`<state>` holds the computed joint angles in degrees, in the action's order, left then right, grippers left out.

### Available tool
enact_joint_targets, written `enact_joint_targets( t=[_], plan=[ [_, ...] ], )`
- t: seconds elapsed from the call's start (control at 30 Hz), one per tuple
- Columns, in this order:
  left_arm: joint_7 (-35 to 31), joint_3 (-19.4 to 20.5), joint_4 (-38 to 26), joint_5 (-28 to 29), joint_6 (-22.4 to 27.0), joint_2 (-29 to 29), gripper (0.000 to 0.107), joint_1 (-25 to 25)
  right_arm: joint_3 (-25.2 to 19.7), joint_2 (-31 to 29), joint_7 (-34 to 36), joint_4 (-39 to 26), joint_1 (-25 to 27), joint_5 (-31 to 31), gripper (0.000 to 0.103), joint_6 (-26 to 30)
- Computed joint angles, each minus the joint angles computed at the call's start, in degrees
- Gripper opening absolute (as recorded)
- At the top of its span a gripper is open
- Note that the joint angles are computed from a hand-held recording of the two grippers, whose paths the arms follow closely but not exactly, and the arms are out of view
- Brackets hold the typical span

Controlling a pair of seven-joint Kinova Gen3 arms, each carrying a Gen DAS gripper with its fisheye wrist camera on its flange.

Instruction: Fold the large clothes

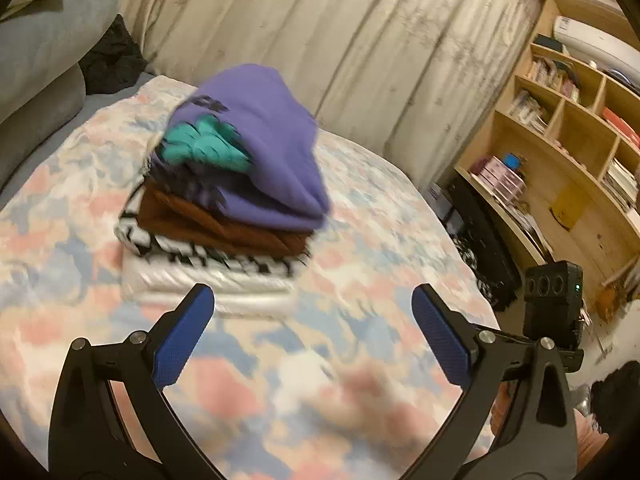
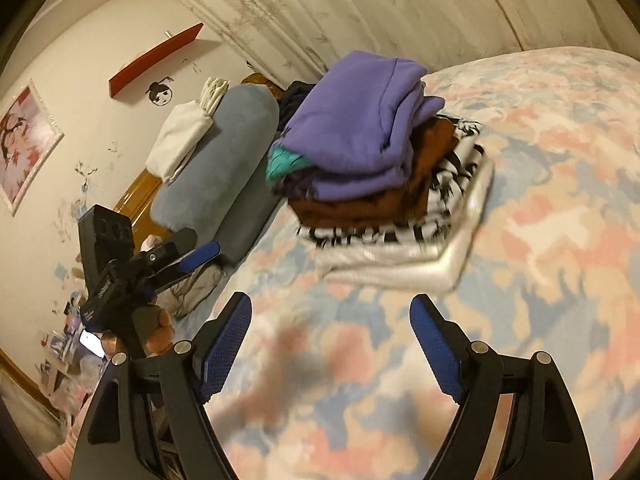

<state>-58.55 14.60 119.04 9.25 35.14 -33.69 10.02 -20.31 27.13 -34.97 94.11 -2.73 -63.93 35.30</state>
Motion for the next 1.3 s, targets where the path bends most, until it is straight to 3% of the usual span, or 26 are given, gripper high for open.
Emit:
enact_joint_targets(
  t=[0.1,0.17,0.27,0.33,0.4,0.5,0.67,0.8,0.93,1.13,1.3],
  plan=[
    [6.0,8.0,-1.8,-0.4,4.1,-3.9,0.099,-1.8,-0.1,-6.1,6.4,7.8,3.7,-3.9,0.083,3.4],
    [6.3,13.3,-3.8,2.5,7.9,-7.1,0.099,-5.4,1.9,-9.6,10.5,12.9,4.4,-8.0,0.083,5.3],
    [8.4,21.2,-7.6,5.2,14.0,-11.7,0.099,-11.8,9.4,-15.9,12.3,20.7,1.1,-12.2,0.083,7.7],
    [12.1,26.0,-10.1,4.2,17.0,-13.3,0.099,-13.5,14.7,-21.2,13.9,26.0,-2.0,-13.1,0.083,8.6],
    [15.8,30.6,-13.0,2.5,20.5,-13.3,0.099,-14.6,19.1,-26.5,17.8,31.0,-2.0,-13.0,0.083,12.3],
    [17.1,35.3,-16.6,5.1,25.1,-15.9,0.099,-18.2,21.9,-34.4,22.2,37.9,3.5,-10.1,0.083,18.5],
    [19.9,40.5,-24.9,8.8,35.8,-20.7,0.099,-26.0,19.3,-47.0,18.4,42.8,16.6,0.5,0.083,23.2],
    [20.4,41.6,-30.7,11.7,44.2,-24.7,0.099,-32.4,18.6,-57.6,15.4,46.0,26.3,7.9,0.086,25.2],
    [20.9,42.1,-34.9,14.9,50.8,-27.8,0.099,-37.3,21.5,-64.5,9.1,48.3,29.5,14.6,0.088,26.3],
    [21.8,40.3,-37.5,22.1,57.2,-31.9,0.099,-40.6,31.5,-67.2,4.6,51.2,27.3,23.8,0.088,28.0],
    [19.8,38.5,-40.2,25.6,61.3,-34.5,0.099,-43.5,33.1,-73.0,-0.5,51.9,24.0,27.5,0.089,26.8]
  ],
)
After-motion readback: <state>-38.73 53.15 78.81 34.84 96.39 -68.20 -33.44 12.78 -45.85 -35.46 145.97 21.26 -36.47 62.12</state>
